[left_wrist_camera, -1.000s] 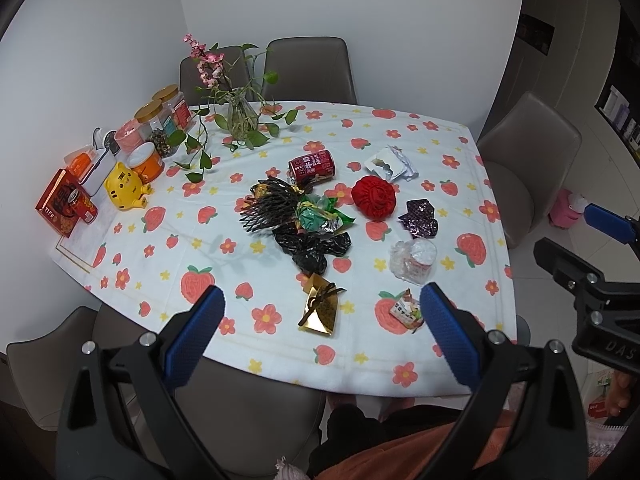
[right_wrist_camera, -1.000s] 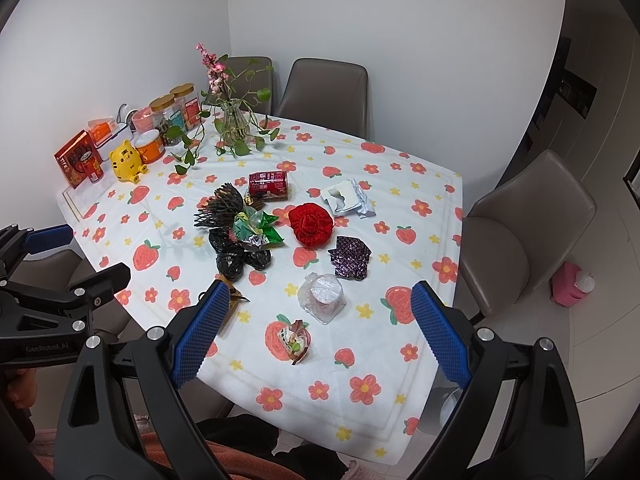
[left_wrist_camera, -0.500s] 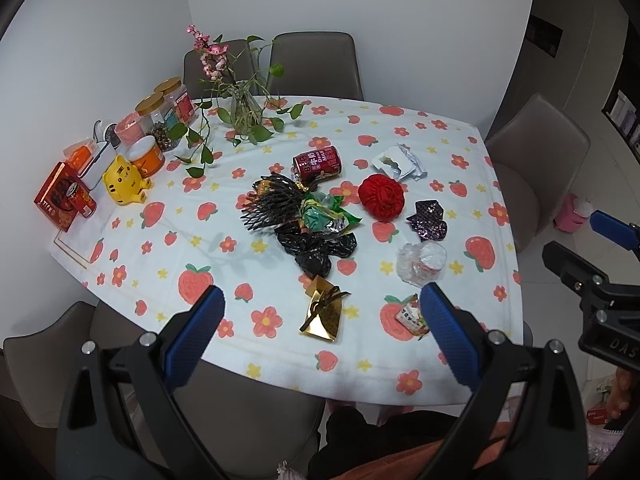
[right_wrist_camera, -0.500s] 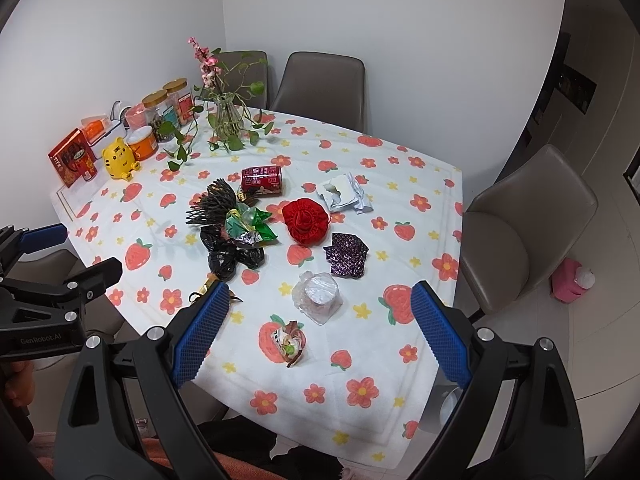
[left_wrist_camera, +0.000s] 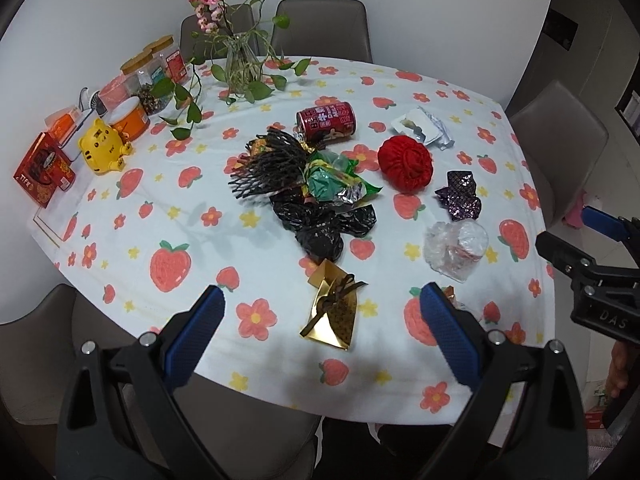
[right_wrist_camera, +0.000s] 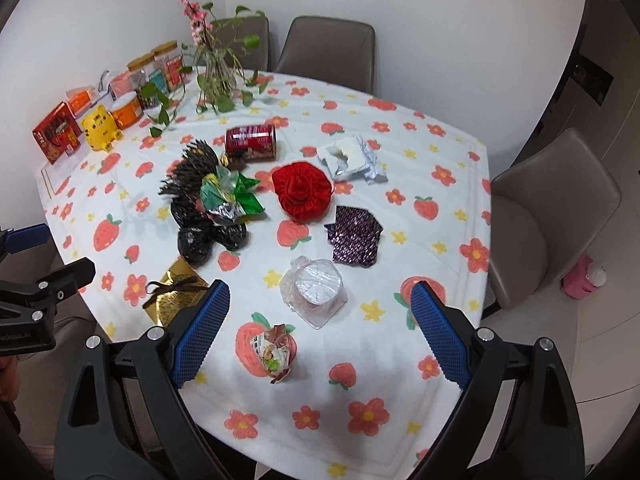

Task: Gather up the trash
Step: 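Grasp the gold foil box with the left gripper while the right grasps the plastic-wrapped round item, then carry both held items over the grey bin and open both grippers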

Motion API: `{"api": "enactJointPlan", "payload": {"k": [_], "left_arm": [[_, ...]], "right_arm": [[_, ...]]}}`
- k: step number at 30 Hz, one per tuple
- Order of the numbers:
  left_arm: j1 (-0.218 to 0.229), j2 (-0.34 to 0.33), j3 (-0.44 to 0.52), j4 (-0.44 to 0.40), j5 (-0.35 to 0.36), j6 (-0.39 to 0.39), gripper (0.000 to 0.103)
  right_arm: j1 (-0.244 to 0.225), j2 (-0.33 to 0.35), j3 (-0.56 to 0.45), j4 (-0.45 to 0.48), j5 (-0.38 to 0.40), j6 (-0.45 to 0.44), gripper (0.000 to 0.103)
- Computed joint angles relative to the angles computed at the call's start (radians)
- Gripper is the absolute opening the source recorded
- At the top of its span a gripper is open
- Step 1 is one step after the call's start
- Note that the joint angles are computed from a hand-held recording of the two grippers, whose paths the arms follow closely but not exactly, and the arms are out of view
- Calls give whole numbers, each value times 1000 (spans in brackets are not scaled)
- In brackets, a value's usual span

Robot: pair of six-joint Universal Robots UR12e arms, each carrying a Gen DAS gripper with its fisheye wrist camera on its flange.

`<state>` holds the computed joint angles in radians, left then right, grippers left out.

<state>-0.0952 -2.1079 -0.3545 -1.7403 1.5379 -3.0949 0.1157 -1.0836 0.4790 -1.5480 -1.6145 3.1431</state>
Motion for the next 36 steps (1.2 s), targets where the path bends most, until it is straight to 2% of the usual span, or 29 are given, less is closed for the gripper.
{"api": "enactJointPlan", "payload": {"k": [2,5,10,13,14,16,20,22,23,24,27,32,36], "left_arm": [[6,32,-88,54,-26,4,98],[5,50,-167,92,-14,22,98],[6,62,-258,128,-4,27,98],[6,68,-303,151,-8,42,94],[5,69,-316,161,-8,47,92],[4,62,-321,149,-16,54,72],[6,65,-353,159,-49,73,59],[7,65,-358,149,-70,88,45],[8,64,-360,143,-80,93,40],[8,70,-373,157,-82,99,40],[13,76,-382,164,-110,104,35],[17,83,-372,185,-144,109,34],[20,72,-327,191,-176,130,34]], "right_arm": [[2,0,28,-12,-6,-7,89],[7,1,70,-32,-27,-23,89],[8,7,129,-67,-56,-24,89],[6,15,150,-81,-56,-18,89],[6,18,154,-82,-61,-17,89],[7,22,163,-85,-68,-10,89],[4,26,175,-76,-58,0,89],[5,29,174,-66,-56,-15,82],[5,34,167,-53,-49,-24,68],[2,41,153,-24,-34,-33,48],[-3,44,143,0,-6,-25,43],[-5,30,142,-23,1,-6,43],[-10,13,143,-49,-5,22,43]]}}
